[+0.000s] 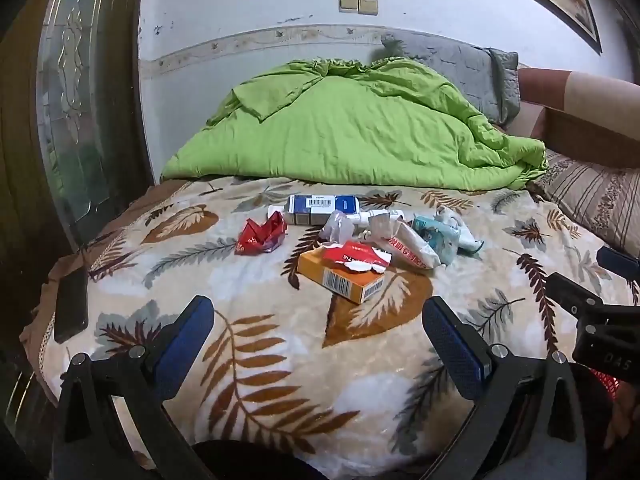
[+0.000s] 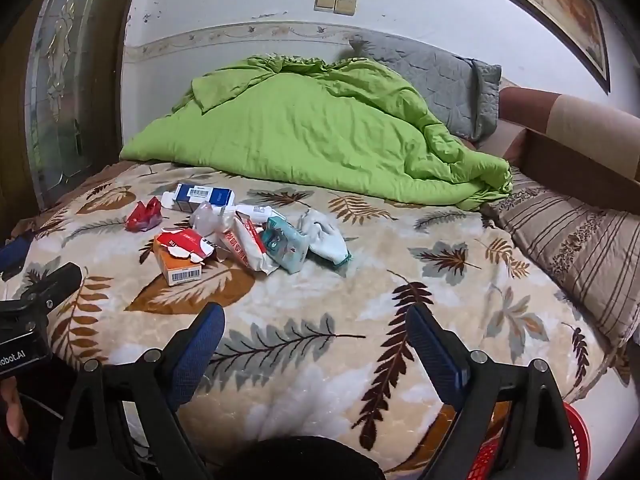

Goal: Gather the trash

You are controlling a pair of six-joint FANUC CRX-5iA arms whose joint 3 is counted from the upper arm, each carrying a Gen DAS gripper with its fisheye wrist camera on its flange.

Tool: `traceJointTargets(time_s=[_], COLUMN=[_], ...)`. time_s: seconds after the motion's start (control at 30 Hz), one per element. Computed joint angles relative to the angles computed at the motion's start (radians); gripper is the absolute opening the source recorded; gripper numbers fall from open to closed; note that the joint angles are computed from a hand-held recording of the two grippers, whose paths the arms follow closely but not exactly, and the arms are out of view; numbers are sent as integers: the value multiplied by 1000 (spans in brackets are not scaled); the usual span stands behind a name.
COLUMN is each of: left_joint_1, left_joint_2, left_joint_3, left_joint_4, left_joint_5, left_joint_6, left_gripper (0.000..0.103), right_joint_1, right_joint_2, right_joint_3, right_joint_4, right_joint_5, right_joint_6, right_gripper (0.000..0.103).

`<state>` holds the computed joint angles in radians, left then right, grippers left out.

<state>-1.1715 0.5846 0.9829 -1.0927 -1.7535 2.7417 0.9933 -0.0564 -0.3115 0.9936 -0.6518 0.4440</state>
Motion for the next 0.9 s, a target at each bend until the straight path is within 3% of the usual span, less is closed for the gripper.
traceJointTargets(time_s=[0.3,0.9], left_joint_1=[-1,-1], left_joint_2=[8,17], left_joint_3=[9,19], left_joint_4=[-1,5], left_joint_5=[3,4], left_joint_6=[-18,-35], left_gripper=[103,103], right_joint_1=[-6,9], right_joint_2=[-10,12], right_joint_3=[-28,16], right_joint_4=[39,-38], right_joint_5=[33,-29], right_joint_6=[-56,64], right_gripper=[94,94])
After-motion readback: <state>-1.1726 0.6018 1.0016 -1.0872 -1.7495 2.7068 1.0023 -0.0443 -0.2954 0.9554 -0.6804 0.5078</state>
